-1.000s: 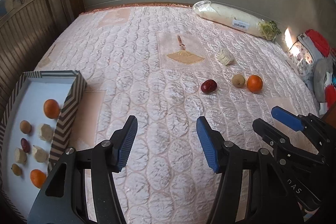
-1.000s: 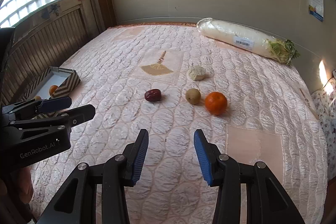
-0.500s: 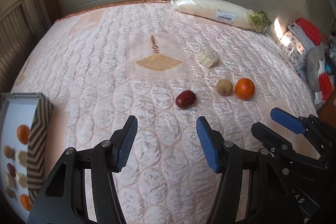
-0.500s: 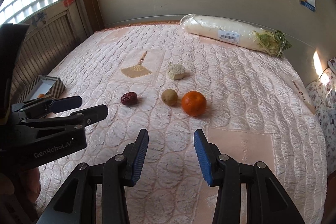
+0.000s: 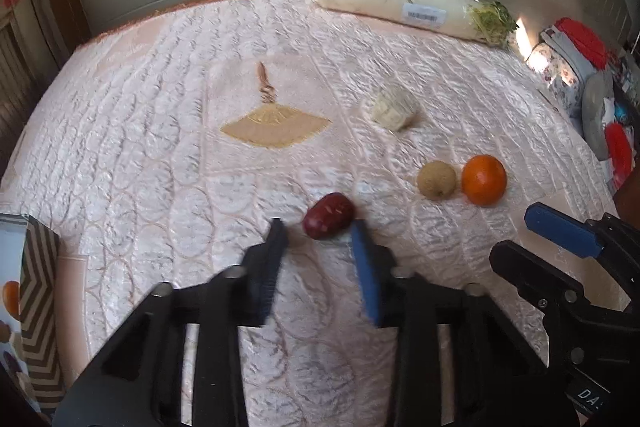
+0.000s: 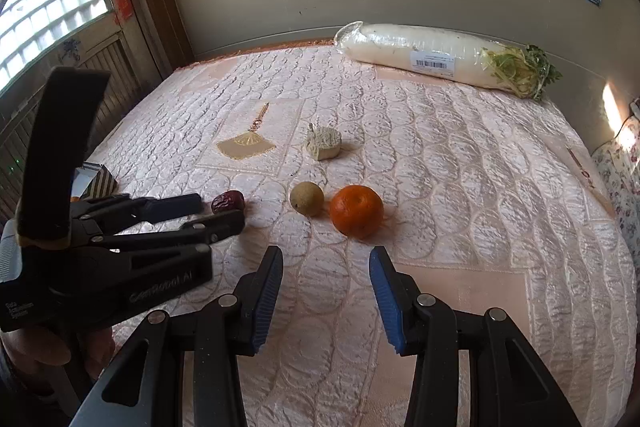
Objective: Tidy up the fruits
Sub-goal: 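Grasp a red date with the left tool while the right grasps a brown pear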
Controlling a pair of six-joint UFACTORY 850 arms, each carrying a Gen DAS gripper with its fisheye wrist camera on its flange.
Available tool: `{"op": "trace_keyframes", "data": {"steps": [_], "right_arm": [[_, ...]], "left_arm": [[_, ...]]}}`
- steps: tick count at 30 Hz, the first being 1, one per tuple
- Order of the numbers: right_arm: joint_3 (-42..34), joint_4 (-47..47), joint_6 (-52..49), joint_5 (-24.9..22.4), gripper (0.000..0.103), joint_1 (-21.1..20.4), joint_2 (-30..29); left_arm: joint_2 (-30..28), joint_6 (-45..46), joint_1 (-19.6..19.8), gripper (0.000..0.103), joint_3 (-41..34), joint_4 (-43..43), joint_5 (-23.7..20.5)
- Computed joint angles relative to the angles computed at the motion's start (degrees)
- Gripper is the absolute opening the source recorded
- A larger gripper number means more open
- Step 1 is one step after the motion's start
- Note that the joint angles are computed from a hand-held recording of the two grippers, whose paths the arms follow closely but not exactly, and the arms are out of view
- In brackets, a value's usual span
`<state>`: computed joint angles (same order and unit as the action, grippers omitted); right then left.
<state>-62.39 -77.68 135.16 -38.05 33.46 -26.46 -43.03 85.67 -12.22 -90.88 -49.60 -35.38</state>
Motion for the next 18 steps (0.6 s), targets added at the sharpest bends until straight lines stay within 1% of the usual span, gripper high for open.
{"op": "trace_keyframes", "data": {"steps": [2, 3, 4, 6, 8, 11, 15, 18], "right_arm": [[-0.29, -1.08, 0.46, 1.32, 0.043, -0.53, -0.30], [-0.46, -2.18, 1.05, 2.48, 0.043, -0.90, -0.48], [-0.51, -3.48, 1.86, 3.67, 0.043, -1.29, -0.62], [-0.89, -5.55, 3.14, 6.33, 0.043, -2.28, -1.17], [-1.92, -4.12, 0.99, 7.58, 0.043, -3.18, -2.14], [-3.05, -2.57, -1.20, 6.60, 0.043, -3.82, -2.95], [-5.02, -0.74, -4.57, 4.80, 0.043, -4.47, -4.09], [-7.04, 1.70, -8.25, 2.48, 0.043, -4.52, -5.54]], "left_arm": [[-0.65, -1.23, 0.31, 0.022, -1.08, 0.43, -1.40], [-0.70, -1.74, 0.42, 0.012, -1.21, 0.48, -1.30], [-0.53, -2.22, 0.51, 0.008, -1.03, 0.61, -0.44], [-0.44, -3.01, 0.88, 0.008, -1.12, 0.79, -0.42], [0.16, -2.41, 1.38, 0.008, -0.54, -0.18, -0.01], [0.76, -0.81, 2.03, 0.008, 0.01, -1.77, -0.32], [0.34, -1.76, 2.16, 0.008, -0.64, -0.85, -1.06], [-0.05, -1.65, 2.40, 0.008, -1.48, -1.23, -2.98]]}}
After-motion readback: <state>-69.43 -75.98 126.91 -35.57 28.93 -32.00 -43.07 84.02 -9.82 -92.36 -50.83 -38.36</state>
